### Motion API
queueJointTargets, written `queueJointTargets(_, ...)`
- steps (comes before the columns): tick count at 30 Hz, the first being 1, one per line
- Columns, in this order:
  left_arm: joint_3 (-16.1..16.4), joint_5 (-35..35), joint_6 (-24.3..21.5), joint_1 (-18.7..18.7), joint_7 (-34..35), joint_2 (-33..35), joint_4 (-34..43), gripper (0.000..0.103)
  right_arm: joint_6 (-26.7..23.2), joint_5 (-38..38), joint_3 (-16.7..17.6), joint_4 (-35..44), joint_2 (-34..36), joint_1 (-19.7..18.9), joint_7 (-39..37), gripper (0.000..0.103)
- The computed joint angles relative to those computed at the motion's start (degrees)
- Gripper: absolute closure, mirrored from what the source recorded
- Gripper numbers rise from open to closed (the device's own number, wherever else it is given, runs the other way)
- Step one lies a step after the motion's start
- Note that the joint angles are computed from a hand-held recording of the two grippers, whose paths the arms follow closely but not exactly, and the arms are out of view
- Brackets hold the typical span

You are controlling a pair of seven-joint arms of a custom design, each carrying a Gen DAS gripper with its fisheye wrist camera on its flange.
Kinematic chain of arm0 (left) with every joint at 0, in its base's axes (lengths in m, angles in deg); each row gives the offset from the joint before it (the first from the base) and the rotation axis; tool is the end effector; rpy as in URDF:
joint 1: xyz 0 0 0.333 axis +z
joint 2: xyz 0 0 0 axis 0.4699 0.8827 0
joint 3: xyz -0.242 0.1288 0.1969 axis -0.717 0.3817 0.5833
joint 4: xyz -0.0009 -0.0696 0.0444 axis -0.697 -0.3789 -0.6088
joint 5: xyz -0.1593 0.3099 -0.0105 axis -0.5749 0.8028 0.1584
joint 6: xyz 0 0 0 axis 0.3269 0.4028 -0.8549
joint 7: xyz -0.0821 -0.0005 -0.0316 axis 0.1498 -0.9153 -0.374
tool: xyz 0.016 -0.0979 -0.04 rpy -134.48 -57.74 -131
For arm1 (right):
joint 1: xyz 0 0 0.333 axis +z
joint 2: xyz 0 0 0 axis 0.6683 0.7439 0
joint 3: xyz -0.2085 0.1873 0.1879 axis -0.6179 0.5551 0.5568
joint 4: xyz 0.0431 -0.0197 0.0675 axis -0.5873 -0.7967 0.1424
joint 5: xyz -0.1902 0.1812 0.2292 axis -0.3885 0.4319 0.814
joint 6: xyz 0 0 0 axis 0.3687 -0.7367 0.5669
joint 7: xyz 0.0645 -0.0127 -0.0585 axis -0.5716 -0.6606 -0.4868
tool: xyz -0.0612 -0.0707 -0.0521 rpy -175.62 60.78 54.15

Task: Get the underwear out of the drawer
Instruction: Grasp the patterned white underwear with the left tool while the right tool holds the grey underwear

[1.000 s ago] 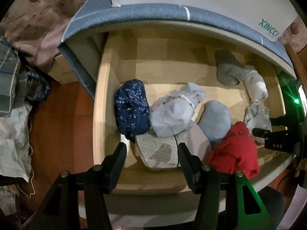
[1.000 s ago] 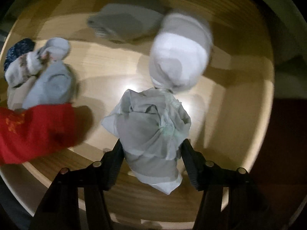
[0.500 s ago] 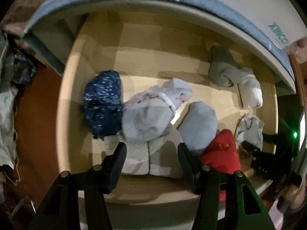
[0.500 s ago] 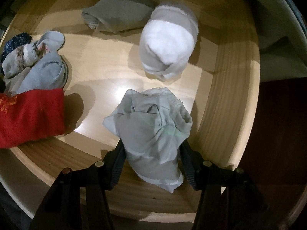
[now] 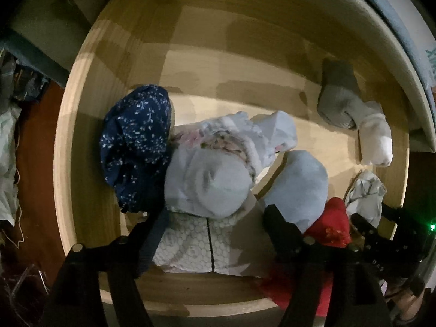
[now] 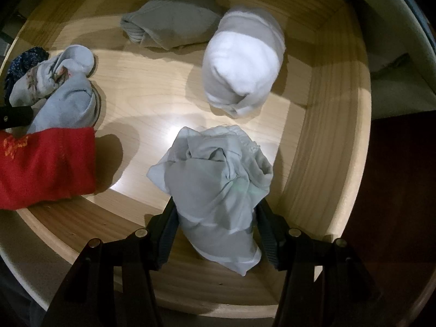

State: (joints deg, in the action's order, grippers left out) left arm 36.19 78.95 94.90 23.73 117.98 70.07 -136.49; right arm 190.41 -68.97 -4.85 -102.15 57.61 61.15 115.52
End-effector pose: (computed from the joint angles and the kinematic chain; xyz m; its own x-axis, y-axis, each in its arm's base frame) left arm 0.5877 -0.1650 0.4664 0.7129 -0.6832 0.1580 -0.6952 -0.7181 0.0316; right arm 0.4666 0.2065 0.4414 0.7039 -0.7043 0.0922 -0.7055 -0.7083 -0.0249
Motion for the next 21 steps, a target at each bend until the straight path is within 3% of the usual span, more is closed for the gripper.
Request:
queueJointTargets(6,-0.08,0.40,-2.33,-0.10,-0.18,1.65,1.68,0.018,-1.16,0.14,-0.11,1.56,0.39,0.07,-0.18,0.050)
queueJointTargets(13,-0.43,-1.29,-5.28,0.72,0.77,3.55,4.28,0.017,-1.85,0.28,-0.08,1.96,0.20,0.12,-0.23,0.050)
queueJointTargets(19,-0.29,-0.65,-4.27,0.49,0.43,1.96,2.53,0.029,-1.84,0.30,-0.04,1.87,0.10,0.16,-0.20,0.050)
queueJointTargets(21,-0.18,-0.51,-3.56,0.49,0.42,1.11,1.81,0.042,-1.77,0.28,-0.06,1.92,0.21,0.13,-0.23,0.050)
